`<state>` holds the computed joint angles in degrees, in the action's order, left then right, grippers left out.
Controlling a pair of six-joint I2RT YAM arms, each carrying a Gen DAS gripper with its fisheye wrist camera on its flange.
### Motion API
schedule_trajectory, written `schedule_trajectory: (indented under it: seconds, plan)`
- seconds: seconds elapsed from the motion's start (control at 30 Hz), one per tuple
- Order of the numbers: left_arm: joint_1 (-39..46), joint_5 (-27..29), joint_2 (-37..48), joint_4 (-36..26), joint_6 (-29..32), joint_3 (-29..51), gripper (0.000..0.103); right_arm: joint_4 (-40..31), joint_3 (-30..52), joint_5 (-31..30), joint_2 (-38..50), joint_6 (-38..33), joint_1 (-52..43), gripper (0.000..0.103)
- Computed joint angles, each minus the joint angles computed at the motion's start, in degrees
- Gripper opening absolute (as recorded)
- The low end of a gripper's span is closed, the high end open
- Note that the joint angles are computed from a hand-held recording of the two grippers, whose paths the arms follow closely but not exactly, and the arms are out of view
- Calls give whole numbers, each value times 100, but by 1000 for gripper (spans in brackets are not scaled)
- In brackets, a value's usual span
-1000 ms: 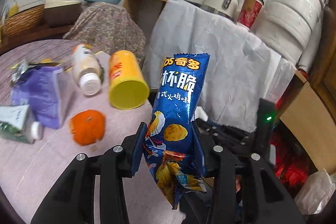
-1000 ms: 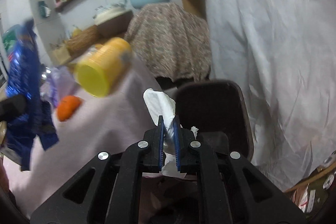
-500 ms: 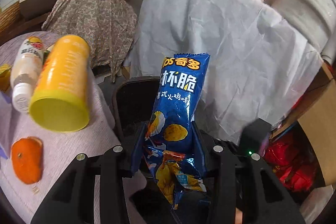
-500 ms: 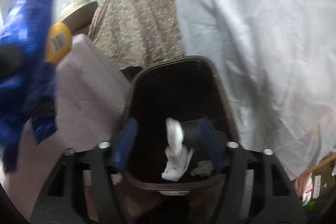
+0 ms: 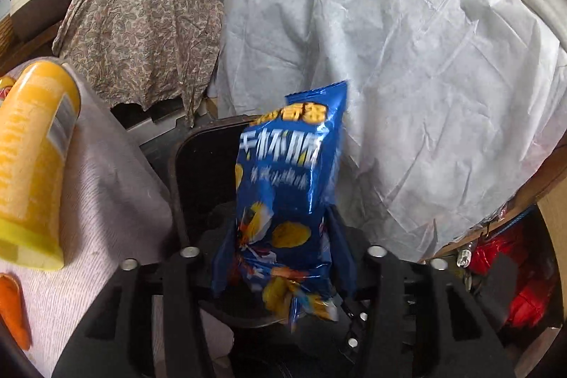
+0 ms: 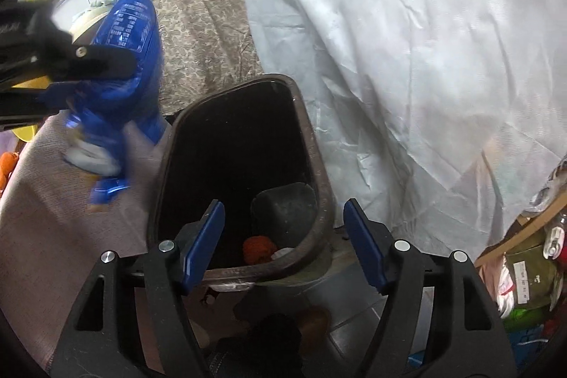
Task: Collect trash
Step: 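Carry the tissue and blue chip bag to the black bin and release both, then move both tools back over the table toward the carton and can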
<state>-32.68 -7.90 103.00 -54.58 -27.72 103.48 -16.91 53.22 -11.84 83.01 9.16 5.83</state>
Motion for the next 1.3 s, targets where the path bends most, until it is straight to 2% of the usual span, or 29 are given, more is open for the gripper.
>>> schedule_trajectory:
  seconds: [0.03, 0.23, 0.33, 0.67, 0.73, 0.8, 0.87, 1.03, 1.17, 1.3]
  plan:
    - [0, -6, -40, 32, -6, -38, 67, 12, -41, 20, -48, -19, -13, 70]
    - [-144, -203, -590, 233, 20, -379, 82, -127, -28, 166, -134, 68, 70, 72]
    - [-323, -442, -909, 222, 99, -511, 85, -214, 1, 183, -224, 189, 130, 80]
    - [-557, -934, -2217, -49, 31, -1122, 91, -724, 461, 192, -630, 342, 560, 81]
    - [-595, -1183, -2556, -139, 135, -1323, 94, -841, 585, 116, -707, 391, 677, 82]
    - [-511, -1197, -2875, -221, 330, -1512, 95, -943, 731, -32, -719, 442, 761, 83]
    - [-283, -1058, -3241, -403, 507, -1712, 95, -1028, 851, -243, -731, 518, 808, 83]
    - [826, -199, -4263, -777, 1235, -2188, 97, -1314, 1229, -511, -702, 651, 1083, 87]
    - [2029, 593, -4895, -1054, 2219, -2389, 97, -1567, 1658, -886, -508, 811, 1298, 87]
    - [3690, 1714, -5118, -1361, 3525, -2328, 97, -1775, 2322, -1346, -120, 933, 1485, 87]
